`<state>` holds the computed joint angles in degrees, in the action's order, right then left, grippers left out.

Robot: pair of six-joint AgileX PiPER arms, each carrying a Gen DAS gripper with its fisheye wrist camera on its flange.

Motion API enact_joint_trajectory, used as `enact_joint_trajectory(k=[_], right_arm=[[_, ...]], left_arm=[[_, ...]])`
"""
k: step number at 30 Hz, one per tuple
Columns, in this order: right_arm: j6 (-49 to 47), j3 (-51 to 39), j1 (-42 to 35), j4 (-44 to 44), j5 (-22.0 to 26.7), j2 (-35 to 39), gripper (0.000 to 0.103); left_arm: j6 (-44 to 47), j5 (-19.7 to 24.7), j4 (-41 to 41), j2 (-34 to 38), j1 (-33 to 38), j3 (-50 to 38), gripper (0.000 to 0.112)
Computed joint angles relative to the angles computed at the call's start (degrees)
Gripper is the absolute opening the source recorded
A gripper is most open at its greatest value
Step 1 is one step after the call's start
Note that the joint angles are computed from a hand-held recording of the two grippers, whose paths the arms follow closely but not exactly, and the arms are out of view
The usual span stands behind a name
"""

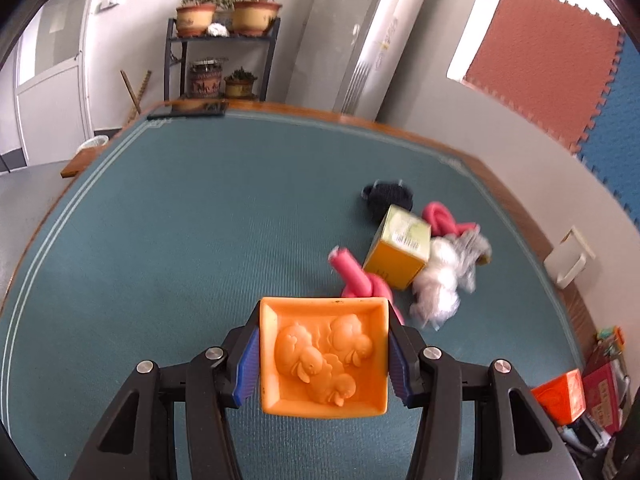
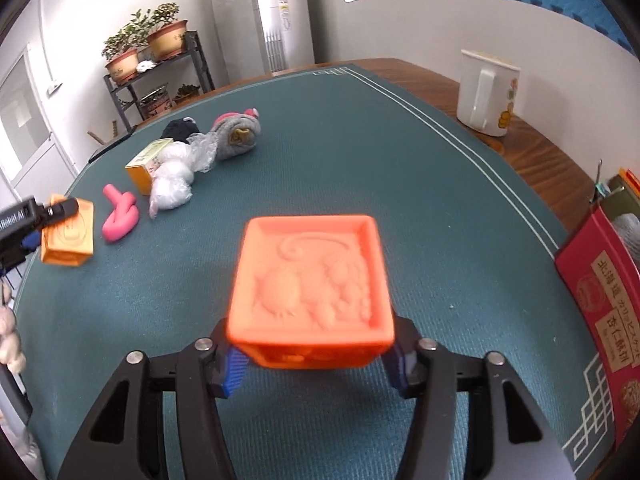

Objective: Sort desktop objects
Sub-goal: 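Grasp the orange rubber cube with the right gripper while the left gripper holds its cube, then carry both cubes to the bin and release them inside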

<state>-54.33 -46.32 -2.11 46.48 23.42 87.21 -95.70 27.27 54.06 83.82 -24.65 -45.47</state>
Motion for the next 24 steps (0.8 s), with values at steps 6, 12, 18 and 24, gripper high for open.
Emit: enact_joint_trajectory(k=[6, 12, 18, 24], right_arm=[[-0.4, -0.6, -0.2, 0.5, 0.7, 0.4, 0.073], [2.0, -0.7, 0.6, -1.6, -0.8, 0.5, 0.059], [-0.8, 0.1, -0.6, 2.0, -0.9, -0.3, 0.058], [-9.9, 2.3, -2.9, 11.0, -0.9, -2.8, 0.058]], left_arm=[[-0.9, 1.7, 3.1, 2.7, -2.8, -0.7, 0.055], [1.7, -2.5, 0.1, 5.9, -0.6, -0.3, 0.055], [-5.5, -1.8, 5.5, 3.9, -1.6, 1.5, 0.055], [-8.6, 4.0, 9.5, 3.0, -6.7, -0.2, 0.055]])
